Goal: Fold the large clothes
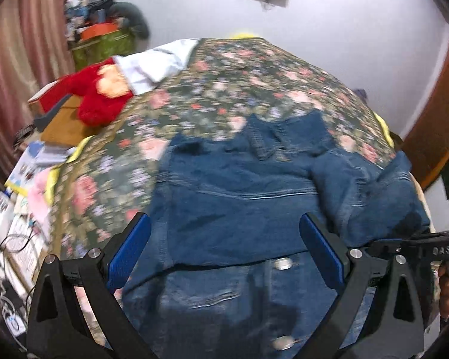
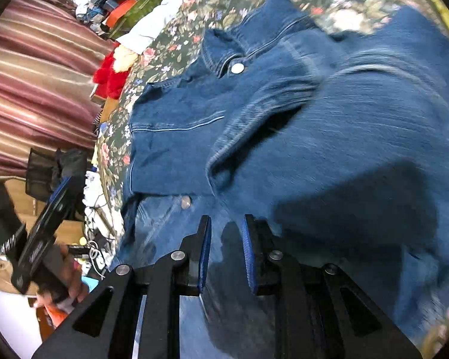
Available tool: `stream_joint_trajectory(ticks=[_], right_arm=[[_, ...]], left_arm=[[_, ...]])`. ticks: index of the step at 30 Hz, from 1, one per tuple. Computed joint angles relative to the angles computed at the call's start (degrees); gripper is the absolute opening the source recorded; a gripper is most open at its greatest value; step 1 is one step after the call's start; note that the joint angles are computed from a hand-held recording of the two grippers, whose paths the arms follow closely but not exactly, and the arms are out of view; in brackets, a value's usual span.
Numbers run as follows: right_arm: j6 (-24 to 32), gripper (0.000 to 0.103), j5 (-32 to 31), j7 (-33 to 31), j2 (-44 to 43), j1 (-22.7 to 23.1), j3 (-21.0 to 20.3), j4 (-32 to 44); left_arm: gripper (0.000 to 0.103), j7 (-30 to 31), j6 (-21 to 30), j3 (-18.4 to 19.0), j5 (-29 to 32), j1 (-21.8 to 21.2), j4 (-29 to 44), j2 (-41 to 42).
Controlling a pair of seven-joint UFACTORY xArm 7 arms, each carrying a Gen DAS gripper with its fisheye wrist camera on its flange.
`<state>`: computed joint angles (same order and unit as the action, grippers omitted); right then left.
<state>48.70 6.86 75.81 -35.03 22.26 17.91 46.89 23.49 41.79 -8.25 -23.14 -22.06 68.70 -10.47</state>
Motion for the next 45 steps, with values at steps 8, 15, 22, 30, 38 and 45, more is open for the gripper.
stream_joint_trajectory(ticks=[8,15,22,30,38,45], right_arm=[[26.65,0.017,-11.6,0.55,-9.05,-4.82,5.44,8.83],[35.54,0.017,-12.12,0.07,-17.62,-8.19,4.0,4.39],[24.93,0.017,-4.82,2.54,-26.16,-8.36,1.11,-10.78],[30.81,0.062,-5.76,2.09,-25.05,-8.96,4.33,-7.78],[36.56,0.095,-5.33,8.43,-27.7,-9.37,6.11,-7.06],[36.54,0.095,-4.19,11.14,-28.45,-9.67,6.42,-7.0]], left_arm=[[0.1,5.7,-0.28,-5.01,3.32,-5.35,6.66,6.15],[0.1,3.85,3.98,-8.3,21.2,-11.75,17.4,20.97],[0.103,3.45,6.02,-7.63,25.0,-15.16,25.63,29.21],[0.072,4.01,-7.29,-6.44,25.51,-12.59,15.79,22.06],[0.072,3.34,8.72,-4.58,13.53,-3.85,21.32,24.47],[0.072,3.98,16.34,-5.05,1.67,1.32,22.12,25.92]])
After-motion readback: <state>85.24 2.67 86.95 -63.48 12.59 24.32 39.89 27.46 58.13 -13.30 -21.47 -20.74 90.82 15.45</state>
